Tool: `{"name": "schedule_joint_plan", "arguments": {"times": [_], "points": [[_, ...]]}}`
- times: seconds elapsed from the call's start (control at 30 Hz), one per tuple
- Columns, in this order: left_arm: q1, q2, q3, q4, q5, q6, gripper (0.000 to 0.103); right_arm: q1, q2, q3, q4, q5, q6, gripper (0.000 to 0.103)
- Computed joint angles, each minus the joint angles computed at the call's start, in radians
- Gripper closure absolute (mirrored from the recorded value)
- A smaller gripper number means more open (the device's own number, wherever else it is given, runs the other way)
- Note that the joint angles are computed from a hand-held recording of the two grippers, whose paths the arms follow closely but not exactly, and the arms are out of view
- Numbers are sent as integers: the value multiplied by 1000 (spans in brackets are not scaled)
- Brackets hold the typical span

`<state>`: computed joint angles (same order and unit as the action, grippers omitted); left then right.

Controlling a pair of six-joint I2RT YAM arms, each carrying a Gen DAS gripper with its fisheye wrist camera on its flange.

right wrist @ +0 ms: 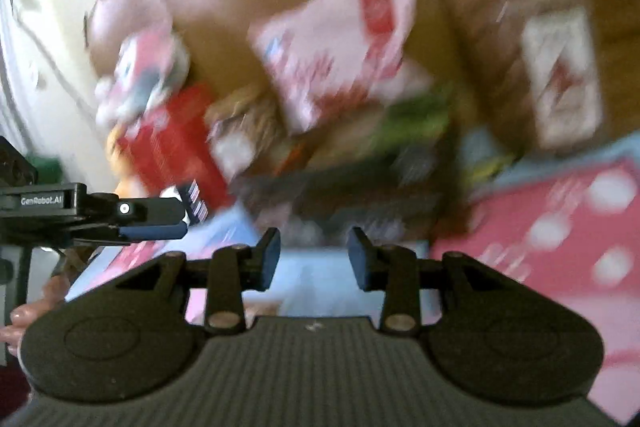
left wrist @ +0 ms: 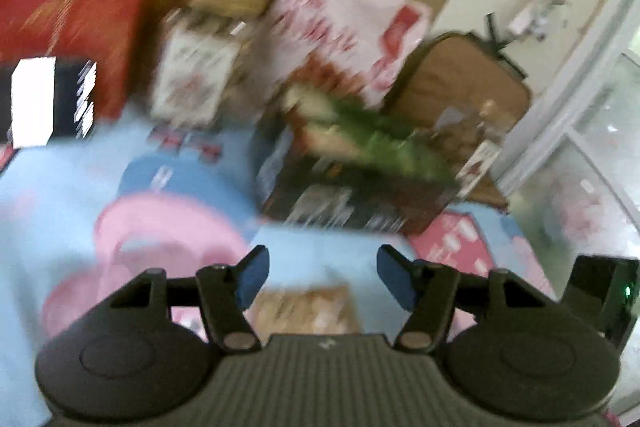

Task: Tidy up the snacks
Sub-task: 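Lower the green bag into the black tin and open the left gripper, then move the left gripper to the clear peanut packet and grasp it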

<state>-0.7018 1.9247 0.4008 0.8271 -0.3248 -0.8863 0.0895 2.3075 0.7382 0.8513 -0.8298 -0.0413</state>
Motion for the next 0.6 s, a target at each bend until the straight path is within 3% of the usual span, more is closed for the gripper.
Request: {"name": "schedule_joint_plan", "arguments": {"times": [0.2,0.43,0.47,0.53,0.6], "points": [[-6,143,-72,180,60,-92,53,61,23,57,-192,12,-2,62],[-57,258,-71,304,-2,-134,56,88,16,36,-173,-11,98,62],[-58,269,-78,329,-5,-138,56,84,27,58,-204,-48,126,62],[-57,292,-92,380,-4,-148,56,45,97,142,-291,-233,205,63],[-50,315,-101,430,5,-151,56,23,146,160,-229,-304,323,63]]}}
